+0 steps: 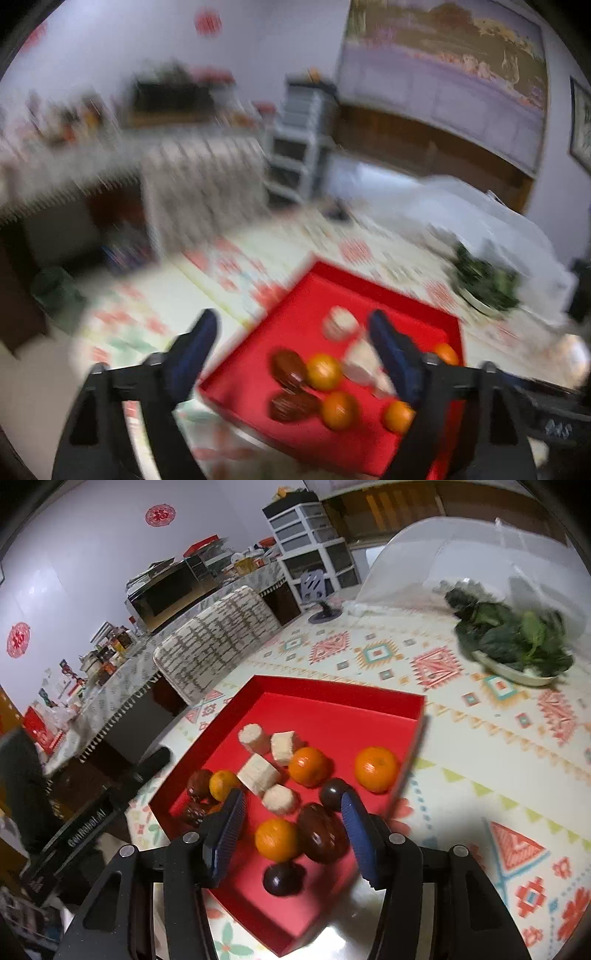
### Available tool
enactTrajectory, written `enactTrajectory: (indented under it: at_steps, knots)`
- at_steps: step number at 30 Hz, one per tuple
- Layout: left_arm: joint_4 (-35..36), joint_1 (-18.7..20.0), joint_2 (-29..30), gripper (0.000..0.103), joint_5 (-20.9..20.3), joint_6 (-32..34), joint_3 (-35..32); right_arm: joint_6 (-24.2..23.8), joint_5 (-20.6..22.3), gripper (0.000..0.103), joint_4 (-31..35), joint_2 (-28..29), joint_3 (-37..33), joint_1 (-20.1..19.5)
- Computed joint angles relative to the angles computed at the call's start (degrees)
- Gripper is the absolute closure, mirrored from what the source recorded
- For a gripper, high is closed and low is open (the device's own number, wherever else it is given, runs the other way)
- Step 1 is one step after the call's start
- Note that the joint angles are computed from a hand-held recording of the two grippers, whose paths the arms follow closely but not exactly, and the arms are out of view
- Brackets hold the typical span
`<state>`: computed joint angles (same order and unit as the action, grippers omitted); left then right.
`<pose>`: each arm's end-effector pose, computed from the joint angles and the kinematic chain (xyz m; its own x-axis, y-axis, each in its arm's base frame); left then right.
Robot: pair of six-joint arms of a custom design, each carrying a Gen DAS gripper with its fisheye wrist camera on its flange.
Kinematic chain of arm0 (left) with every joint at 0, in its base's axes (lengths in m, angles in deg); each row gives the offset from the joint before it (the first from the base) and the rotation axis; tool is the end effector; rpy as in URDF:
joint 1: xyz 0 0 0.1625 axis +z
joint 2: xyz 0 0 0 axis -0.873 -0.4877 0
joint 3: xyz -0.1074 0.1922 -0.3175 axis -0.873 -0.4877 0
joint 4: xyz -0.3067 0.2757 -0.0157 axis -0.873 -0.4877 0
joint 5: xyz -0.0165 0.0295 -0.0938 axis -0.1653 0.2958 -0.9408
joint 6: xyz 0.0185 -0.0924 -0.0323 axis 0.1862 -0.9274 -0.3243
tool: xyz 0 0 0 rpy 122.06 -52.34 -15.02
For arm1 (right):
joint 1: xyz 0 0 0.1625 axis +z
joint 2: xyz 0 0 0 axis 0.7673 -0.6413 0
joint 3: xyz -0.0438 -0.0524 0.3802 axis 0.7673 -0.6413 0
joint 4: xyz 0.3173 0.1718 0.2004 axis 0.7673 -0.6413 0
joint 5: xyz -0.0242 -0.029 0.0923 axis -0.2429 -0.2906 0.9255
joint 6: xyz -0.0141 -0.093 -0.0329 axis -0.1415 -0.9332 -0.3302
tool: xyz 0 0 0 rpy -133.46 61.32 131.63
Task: Organize fruits
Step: 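Carry both items over the red tray and open both grippers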
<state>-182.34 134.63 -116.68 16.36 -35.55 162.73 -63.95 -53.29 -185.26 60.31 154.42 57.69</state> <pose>0.0242 -0.5911 0.2673 -0.7870 -0.0422 -0.6155 0.5318 0.4593 -0.7115 0.2903 -0.6002 -0.0740 -0.9111 -0.1300 0.3912 -0.3527 0.7371 -0.5765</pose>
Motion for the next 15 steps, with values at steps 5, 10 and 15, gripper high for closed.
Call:
enactTrajectory:
  at_steps: [5,10,15]
  knots:
    - [-18.91,-3.83,-0.51,0.000,1.18,4.18,5.49,-3.01,-3.51,0.036,-7.43,-0.61,4.95,1.60]
    - [-8.00,-5.76,-3.73,0.000,4.63,-1.24,7.97,-4.67,-4.72,0.034,-12.26,-0.92,9.19,2.38]
    - [-6.03,-7.33,-4.90,0.000,5.28,-3.54,11.28,-6.53,-6.57,0.030,-16.10,-1.01,12.44,3.15]
